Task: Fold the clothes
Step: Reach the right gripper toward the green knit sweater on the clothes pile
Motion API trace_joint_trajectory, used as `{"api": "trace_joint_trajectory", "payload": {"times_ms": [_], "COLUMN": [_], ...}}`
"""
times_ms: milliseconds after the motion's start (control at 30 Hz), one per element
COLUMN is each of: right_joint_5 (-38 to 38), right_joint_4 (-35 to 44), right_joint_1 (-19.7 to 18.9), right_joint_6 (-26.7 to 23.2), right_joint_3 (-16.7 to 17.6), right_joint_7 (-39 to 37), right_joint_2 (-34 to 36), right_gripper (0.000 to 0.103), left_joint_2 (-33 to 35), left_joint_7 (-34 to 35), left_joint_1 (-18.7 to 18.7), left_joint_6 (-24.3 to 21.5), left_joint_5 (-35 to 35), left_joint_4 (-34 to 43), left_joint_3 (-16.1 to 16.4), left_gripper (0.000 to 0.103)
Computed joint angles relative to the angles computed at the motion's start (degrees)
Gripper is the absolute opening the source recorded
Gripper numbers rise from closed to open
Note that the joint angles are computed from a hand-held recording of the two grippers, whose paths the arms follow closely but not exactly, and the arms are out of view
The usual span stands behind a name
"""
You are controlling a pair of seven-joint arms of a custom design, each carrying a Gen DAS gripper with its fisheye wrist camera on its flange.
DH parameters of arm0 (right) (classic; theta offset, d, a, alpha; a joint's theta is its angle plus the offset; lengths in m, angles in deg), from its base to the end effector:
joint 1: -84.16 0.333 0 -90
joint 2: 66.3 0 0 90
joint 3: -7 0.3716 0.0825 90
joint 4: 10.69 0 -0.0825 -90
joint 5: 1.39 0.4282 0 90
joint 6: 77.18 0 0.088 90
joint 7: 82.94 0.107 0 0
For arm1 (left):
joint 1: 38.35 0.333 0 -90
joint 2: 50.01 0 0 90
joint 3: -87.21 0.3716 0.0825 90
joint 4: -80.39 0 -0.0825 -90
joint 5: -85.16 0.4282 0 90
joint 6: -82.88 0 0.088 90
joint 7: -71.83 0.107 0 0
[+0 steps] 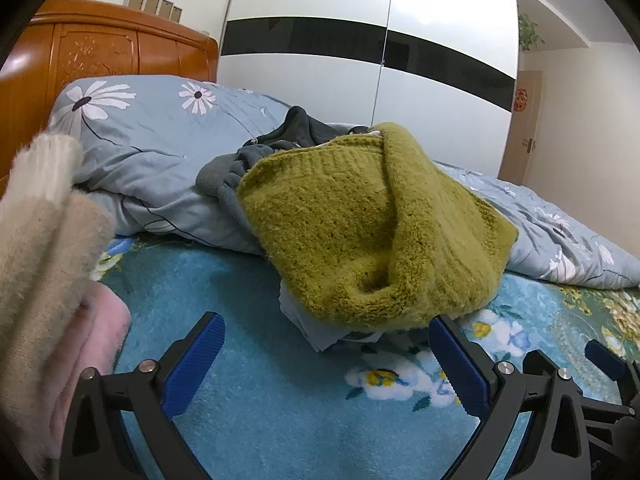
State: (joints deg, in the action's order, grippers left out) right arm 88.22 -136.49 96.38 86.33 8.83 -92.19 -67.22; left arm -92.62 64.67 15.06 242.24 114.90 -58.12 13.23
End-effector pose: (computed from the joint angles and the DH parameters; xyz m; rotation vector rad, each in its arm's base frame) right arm 0.5756 0.0884 0.4561 -1.9318 1.0631 -0.5444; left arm 0.4679 -0.2570 0.4445 -1.9719 0.8693 -0.7284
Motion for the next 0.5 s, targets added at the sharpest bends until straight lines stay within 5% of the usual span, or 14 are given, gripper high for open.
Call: {"api": "trace_joint_trajectory", "payload": {"times_ms": [300, 500], "right_joint_5": [-11.63, -17.41], "right_joint_4": [0.01, 3.81], "right_joint_1": [-0.28, 0.19], "right_joint_6": [0.03, 0.44], "right_joint_3": [-0.03, 0.52], "right_joint_7": [11.44, 11.41], "right_joint_2": [0.90, 0.68], "right_gripper": [0.103, 0.103], "left_joint_2": [-2.13, -1.71], "left_joint_7": [-2.43, -0.81], "left_joint_1": [-0.39, -2.79], "left_joint_6": [2.96, -2.36], "left_joint_5": [-0.46, -0.16], "left_joint_4": [-1.24, -1.17], "left_joint_3": [0.91, 2.49], "left_gripper": [0.103, 0.103]}}
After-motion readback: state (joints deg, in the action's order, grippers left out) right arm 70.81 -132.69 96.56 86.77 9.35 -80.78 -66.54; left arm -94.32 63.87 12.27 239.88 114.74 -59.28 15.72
